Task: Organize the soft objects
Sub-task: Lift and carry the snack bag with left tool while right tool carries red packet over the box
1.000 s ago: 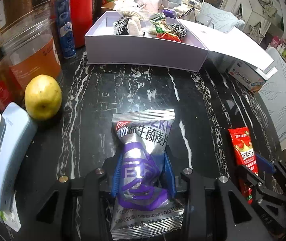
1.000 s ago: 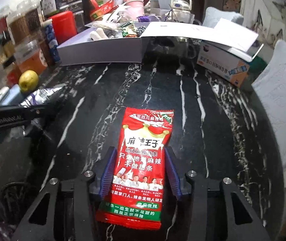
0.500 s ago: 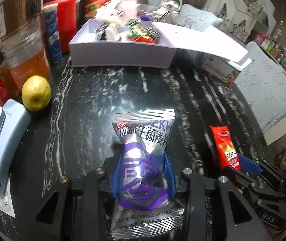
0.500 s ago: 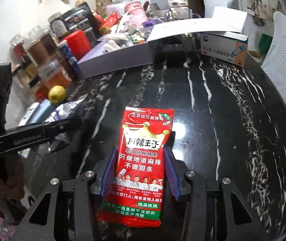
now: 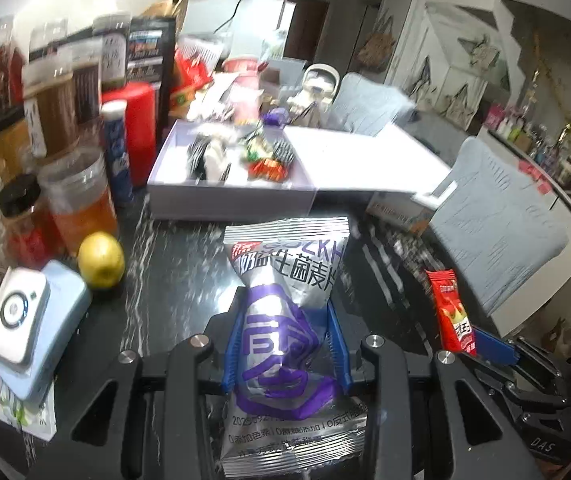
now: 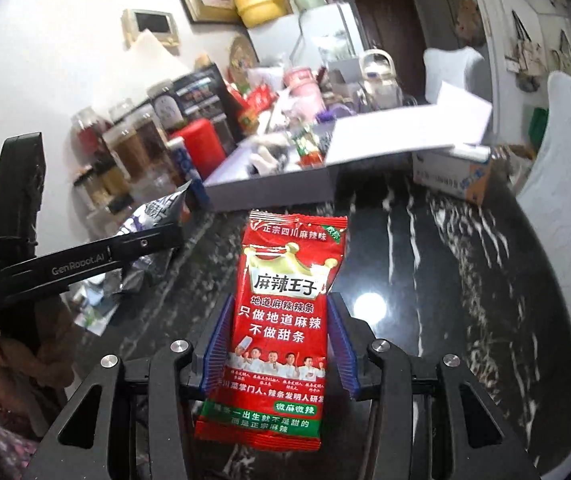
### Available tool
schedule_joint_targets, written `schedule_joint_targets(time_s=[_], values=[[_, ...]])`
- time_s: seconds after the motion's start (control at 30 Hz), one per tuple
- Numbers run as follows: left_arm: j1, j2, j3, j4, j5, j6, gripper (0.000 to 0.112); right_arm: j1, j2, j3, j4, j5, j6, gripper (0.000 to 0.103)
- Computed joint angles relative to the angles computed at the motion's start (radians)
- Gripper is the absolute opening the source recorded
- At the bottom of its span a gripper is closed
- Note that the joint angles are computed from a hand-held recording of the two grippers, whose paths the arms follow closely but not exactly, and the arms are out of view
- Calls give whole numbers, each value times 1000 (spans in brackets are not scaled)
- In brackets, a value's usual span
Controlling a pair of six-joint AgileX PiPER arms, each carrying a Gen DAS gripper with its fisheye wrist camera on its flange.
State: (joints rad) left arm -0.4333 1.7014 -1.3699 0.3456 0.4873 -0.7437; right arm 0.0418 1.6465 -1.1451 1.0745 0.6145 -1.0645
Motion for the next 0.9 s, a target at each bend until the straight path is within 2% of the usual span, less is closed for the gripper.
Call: schedule_joint_targets(time_s=[0.1, 0.23, 0.5, 0.67, 0.9], values=[[-8, -11, -23, 46, -9, -25, 36, -4, -12, -31, -6, 17, 14, 46], [5, -8, -90, 29, -8, 22, 36, -5, -7, -97, -11, 37, 20, 46], [56, 46, -299, -2, 24, 149, 36, -23, 84, -340, -90, 110, 105, 46], [82, 118, -452, -46, 49, 227, 36, -22, 164, -521, -144, 150, 174, 46], [117, 278, -731, -97, 128, 321, 36, -8, 324, -832, -219, 212, 278, 46]])
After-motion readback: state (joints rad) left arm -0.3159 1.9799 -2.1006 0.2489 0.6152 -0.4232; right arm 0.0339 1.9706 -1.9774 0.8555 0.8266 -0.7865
